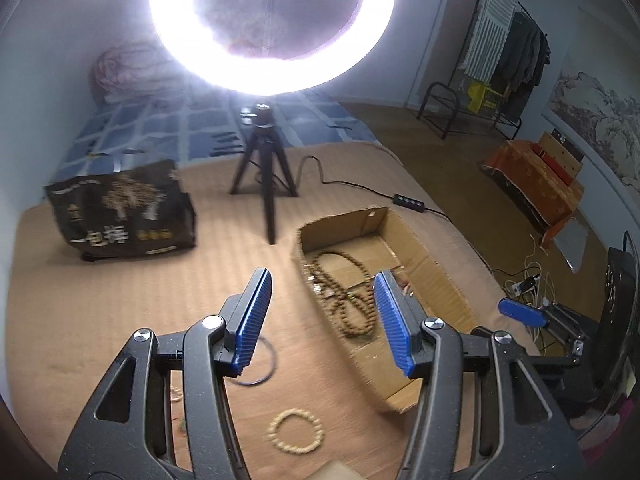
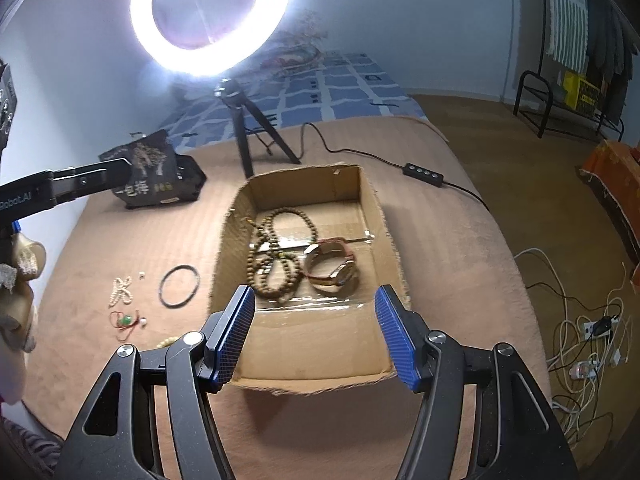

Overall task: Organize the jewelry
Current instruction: 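Move left tool toward pearl necklace while right tool approaches pale yellow bead bracelet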

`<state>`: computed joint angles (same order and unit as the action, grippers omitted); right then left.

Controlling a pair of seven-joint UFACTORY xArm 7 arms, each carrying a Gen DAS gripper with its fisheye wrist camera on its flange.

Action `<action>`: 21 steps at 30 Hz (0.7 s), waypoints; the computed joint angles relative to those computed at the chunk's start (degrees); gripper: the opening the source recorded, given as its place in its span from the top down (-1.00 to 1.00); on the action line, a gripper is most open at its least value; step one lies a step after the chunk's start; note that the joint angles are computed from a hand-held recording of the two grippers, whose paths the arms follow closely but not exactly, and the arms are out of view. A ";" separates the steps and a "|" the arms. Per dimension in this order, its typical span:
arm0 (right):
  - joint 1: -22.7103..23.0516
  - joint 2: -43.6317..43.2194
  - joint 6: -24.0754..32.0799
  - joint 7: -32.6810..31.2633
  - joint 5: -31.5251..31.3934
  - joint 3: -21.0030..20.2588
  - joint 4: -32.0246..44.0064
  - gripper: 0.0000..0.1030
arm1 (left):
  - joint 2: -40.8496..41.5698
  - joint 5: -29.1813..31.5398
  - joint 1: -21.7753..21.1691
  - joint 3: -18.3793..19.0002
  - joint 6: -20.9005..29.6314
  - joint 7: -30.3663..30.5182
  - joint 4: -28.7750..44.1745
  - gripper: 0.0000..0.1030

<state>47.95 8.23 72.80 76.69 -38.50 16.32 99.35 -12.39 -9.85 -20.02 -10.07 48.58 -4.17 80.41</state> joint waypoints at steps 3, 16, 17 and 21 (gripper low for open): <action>1.20 1.71 0.76 -0.50 -0.98 0.22 2.62 -0.20 | -3.39 -0.42 0.90 1.58 0.36 1.60 -2.73 -0.06; 10.93 13.48 3.59 -6.66 -1.81 -4.50 18.84 -0.20 | -14.36 -2.51 6.87 8.45 2.21 8.95 -16.16 -0.06; 11.63 15.01 3.54 -7.68 -1.32 -4.97 20.74 -0.20 | -14.83 -2.66 7.31 8.79 2.28 9.36 -16.95 -0.06; 14.20 20.13 3.94 -11.03 0.92 -6.97 27.07 -0.20 | -16.17 -2.70 9.56 10.24 1.89 10.47 -19.98 -0.06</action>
